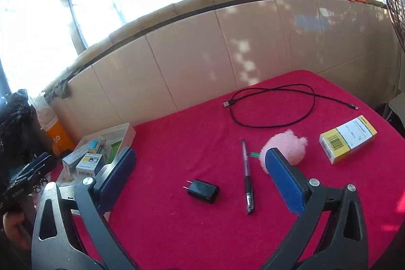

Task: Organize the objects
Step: 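Withdraw both grippers from the tray back over the table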

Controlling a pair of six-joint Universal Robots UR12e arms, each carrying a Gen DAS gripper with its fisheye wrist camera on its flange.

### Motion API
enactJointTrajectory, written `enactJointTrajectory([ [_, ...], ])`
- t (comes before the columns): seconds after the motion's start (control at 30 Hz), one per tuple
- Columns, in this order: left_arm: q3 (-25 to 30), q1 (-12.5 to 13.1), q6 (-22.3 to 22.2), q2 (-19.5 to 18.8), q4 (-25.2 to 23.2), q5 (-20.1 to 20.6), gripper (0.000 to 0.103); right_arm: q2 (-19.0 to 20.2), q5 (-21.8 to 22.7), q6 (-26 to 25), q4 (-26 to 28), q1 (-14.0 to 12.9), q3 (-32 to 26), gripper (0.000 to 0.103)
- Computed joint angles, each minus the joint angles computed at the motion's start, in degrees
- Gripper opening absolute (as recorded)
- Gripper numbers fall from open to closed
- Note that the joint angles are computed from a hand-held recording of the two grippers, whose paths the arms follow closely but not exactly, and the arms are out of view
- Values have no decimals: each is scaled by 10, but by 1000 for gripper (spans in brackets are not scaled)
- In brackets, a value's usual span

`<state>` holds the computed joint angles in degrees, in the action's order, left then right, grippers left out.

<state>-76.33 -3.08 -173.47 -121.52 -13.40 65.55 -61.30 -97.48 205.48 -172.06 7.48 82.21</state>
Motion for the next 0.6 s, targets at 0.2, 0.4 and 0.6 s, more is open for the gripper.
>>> enactJointTrajectory([
  [0.2,15,-28,98,-6,-91,-17,103,-42,-53,84,38,-37,61,102],
  [0.4,32,-49,135,-18,-166,1,103,-20,41,-39,116,-42,35,62],
  [0.6,37,-56,165,-25,-192,7,103,35,97,-94,206,-39,-46,47],
])
